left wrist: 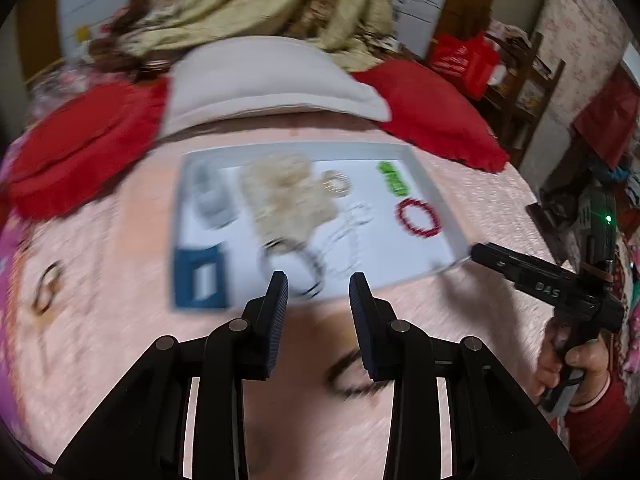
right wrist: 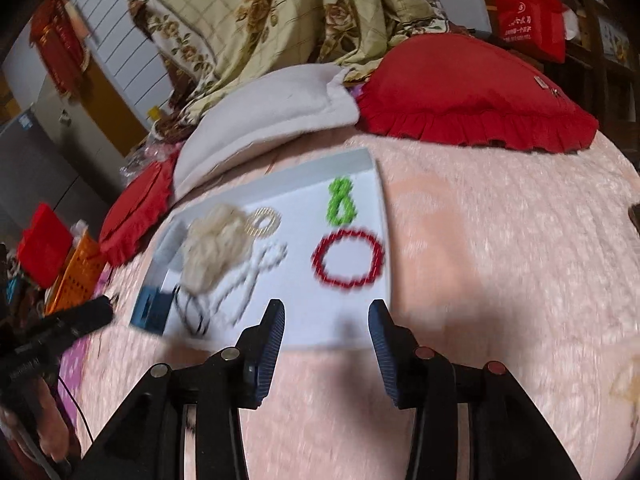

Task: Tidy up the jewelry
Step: 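Grasp the silver mesh bangle with the left tool while the right tool grasps the brown wooden bead bracelet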

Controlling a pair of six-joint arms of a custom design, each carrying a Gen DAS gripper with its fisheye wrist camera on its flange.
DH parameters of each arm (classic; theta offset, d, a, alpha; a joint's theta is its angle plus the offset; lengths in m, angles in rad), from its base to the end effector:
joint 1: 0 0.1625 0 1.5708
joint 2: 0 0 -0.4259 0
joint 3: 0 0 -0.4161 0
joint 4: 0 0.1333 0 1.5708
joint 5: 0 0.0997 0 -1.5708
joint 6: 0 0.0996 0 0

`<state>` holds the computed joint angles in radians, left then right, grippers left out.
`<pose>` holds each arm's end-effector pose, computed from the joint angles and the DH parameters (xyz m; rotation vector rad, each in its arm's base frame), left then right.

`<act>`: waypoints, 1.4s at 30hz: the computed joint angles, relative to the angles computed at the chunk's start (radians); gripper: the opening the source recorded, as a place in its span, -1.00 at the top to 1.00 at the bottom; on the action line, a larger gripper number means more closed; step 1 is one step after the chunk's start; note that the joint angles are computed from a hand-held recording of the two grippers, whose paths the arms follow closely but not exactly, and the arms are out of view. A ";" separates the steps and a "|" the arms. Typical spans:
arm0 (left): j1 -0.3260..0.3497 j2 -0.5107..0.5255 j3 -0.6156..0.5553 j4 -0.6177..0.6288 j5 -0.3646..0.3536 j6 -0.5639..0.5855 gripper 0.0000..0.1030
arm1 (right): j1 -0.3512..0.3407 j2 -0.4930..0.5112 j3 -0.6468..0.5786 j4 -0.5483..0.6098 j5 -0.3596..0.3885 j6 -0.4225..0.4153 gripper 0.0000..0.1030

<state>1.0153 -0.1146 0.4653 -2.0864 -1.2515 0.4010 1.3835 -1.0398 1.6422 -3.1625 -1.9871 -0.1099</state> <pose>-0.3494 -0.8750 -0.0087 1.2664 2.5246 -0.2678 -0.0370 -0.6947 0.3273 -0.3579 -2.3342 1.1782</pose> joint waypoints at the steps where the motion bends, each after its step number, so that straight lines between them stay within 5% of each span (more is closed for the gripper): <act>1: 0.006 -0.038 0.067 -0.044 0.014 0.003 0.39 | 0.004 -0.004 0.020 -0.007 0.001 0.000 0.19; 10: 0.079 -0.184 0.367 -0.252 0.142 -0.004 0.38 | 0.039 0.049 0.085 -0.050 -0.023 -0.053 0.19; 16: 0.118 -0.194 0.403 -0.246 0.123 -0.044 0.39 | 0.061 0.103 0.060 -0.065 -0.054 -0.104 0.23; 39: 0.121 -0.226 0.588 -0.531 0.117 0.139 0.39 | 0.094 0.228 -0.024 -0.121 -0.143 -0.184 0.31; 42: 0.119 -0.241 0.614 -0.530 0.106 0.133 0.83 | 0.098 0.232 -0.015 -0.134 -0.144 -0.181 0.67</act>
